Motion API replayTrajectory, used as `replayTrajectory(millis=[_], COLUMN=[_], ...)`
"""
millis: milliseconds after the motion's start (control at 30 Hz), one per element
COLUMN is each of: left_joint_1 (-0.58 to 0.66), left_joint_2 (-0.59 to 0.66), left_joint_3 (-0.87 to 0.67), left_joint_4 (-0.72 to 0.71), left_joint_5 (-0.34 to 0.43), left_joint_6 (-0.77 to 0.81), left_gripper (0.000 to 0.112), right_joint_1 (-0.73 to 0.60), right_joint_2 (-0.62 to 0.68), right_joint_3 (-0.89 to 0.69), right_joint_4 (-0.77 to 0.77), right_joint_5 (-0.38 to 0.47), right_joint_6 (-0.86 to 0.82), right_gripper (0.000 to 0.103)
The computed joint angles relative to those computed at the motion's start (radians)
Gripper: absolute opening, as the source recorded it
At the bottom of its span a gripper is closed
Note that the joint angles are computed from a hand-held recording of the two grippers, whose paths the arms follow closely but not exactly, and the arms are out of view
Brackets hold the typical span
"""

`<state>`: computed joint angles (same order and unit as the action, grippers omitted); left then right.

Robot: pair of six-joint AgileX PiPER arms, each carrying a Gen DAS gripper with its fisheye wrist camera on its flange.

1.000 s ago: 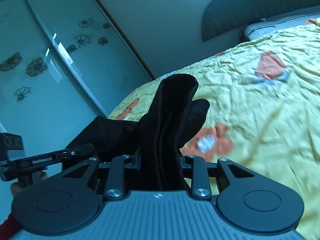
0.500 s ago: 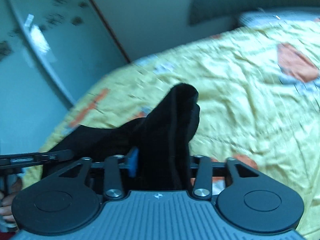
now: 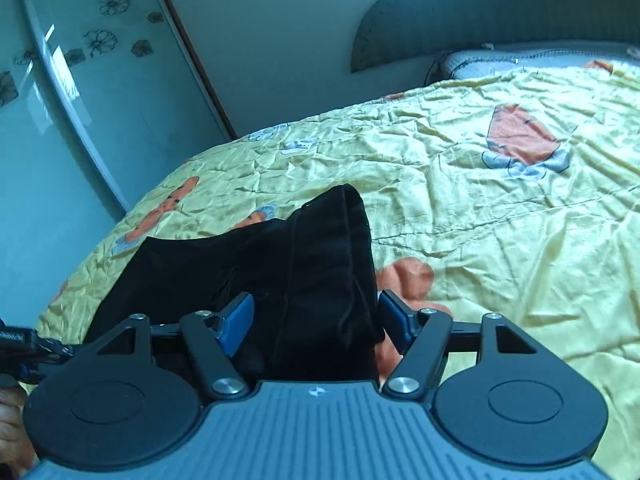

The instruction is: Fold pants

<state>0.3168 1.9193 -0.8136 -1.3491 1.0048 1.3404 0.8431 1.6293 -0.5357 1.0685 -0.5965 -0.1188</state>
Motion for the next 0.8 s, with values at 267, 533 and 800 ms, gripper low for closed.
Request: replayTrajectory(millis=[267,533,800], left_joint_1=[-0.057,-0.067,-0.323], left_joint_2=[-0.065,-0.337,-0.416], left_joint_3=[0.042,0.259,0.321], left_joint_4=[-0.038,-0.162,-0.277], left_joint_5=[-0.18,-0.329,-0.654], left_joint_6=[0.037,0.168,0.197], left_gripper=[0.026,0.041,0.062], right_joint_1=[0.151,0.213,0.215], right_joint_2=[-0.009,0.052,0.145], right_joint_3=[-0.059,-0.149,-0.25], right_joint_4=[0.207,0.466,0.627], right_joint_5=[-0.109,-0.118,-0.131], right_joint_6=[-0.322,-0.611,-0.823], right_gripper=[0.069,0.07,0.088])
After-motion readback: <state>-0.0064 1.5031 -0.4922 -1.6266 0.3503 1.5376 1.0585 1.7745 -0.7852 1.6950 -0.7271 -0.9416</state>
